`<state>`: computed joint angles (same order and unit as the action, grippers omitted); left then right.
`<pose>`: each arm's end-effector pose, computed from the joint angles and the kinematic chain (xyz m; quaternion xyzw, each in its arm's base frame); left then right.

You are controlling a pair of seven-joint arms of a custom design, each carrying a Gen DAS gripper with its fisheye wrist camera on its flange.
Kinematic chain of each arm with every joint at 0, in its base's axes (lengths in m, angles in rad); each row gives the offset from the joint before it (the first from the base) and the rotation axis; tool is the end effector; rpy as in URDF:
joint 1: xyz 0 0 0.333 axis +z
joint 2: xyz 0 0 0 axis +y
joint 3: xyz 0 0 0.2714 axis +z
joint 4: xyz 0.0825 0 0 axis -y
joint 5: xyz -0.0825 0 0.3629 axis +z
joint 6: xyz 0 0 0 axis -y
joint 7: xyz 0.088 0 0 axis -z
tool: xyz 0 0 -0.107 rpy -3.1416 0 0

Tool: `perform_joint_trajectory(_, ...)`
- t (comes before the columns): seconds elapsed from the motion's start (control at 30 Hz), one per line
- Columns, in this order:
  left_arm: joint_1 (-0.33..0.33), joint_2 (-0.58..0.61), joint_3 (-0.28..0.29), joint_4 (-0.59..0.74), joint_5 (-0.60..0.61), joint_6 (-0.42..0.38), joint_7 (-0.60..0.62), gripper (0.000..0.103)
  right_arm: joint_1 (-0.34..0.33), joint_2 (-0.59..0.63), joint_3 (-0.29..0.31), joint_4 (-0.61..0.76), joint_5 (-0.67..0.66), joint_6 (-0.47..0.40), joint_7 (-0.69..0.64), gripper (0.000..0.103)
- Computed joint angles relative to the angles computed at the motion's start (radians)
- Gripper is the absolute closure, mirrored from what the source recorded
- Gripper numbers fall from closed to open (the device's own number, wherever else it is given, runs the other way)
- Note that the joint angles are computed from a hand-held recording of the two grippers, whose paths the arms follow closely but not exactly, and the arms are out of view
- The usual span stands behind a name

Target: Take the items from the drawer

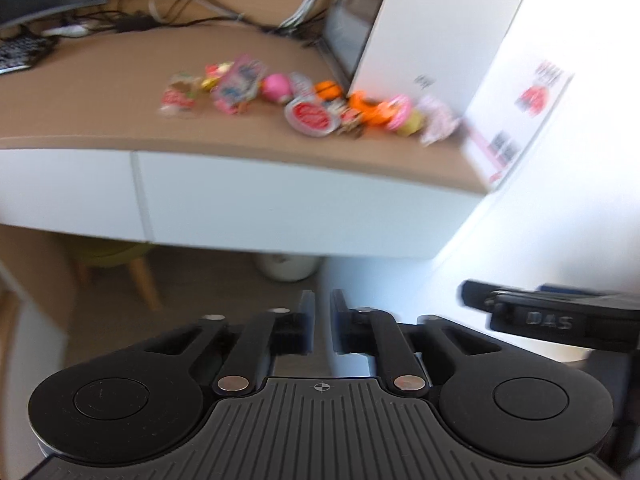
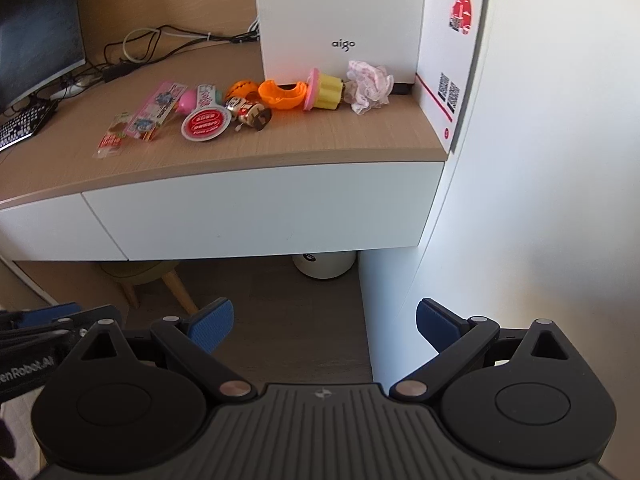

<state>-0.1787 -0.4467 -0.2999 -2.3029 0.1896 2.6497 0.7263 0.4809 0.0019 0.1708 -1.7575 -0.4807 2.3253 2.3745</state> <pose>0.4083 -0.2367 0.5668 -0.7143 0.5780 -0.3504 0.1816 0.4717 0.3495 0.5761 -0.6895 0.6373 -0.2272 0.2585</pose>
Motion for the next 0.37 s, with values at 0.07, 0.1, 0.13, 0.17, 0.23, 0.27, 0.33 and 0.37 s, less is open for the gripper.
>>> perform_joint_trajectory(0.07, 0.086, -0.031, -0.076, -0.011, 0.104, 0.017, -0.121, 0.091, -0.003, -0.012, -0.002, -0.009, -0.008, 0.011, 0.027, 0.004)
perform_joint_trajectory(0.1, 0.145, -0.039, -0.136, 0.014, 0.184, -0.038, -0.198, 0.092, -0.005, -0.019, -0.002, -0.016, -0.007, 0.021, 0.037, 0.004)
perform_joint_trajectory(0.13, 0.188, -0.029, -0.186, 0.056, 0.263, -0.117, -0.253, 0.092, -0.007, -0.028, -0.002, -0.026, 0.000, 0.041, 0.037, 0.004)
perform_joint_trajectory(0.17, 0.204, -0.011, -0.204, 0.084, 0.324, -0.155, -0.273, 0.092, -0.009, -0.036, -0.001, -0.032, 0.006, 0.058, 0.032, 0.004)
perform_joint_trajectory(0.23, 0.174, 0.003, -0.140, 0.065, 0.325, -0.072, -0.238, 0.089, -0.013, -0.053, 0.003, -0.038, 0.005, 0.099, 0.018, 0.004)
perform_joint_trajectory(0.27, 0.163, 0.004, -0.109, 0.051, 0.321, -0.035, -0.248, 0.088, -0.014, -0.058, 0.007, -0.031, 0.000, 0.113, 0.005, 0.004)
perform_joint_trajectory(0.33, 0.173, -0.001, -0.079, 0.035, 0.345, -0.009, -0.268, 0.088, -0.012, -0.054, 0.017, 0.007, -0.022, 0.127, -0.038, 0.004)
perform_joint_trajectory(0.37, 0.188, -0.001, -0.075, 0.034, 0.363, -0.020, -0.283, 0.088, -0.008, -0.048, 0.023, 0.031, -0.036, 0.135, -0.067, 0.004)
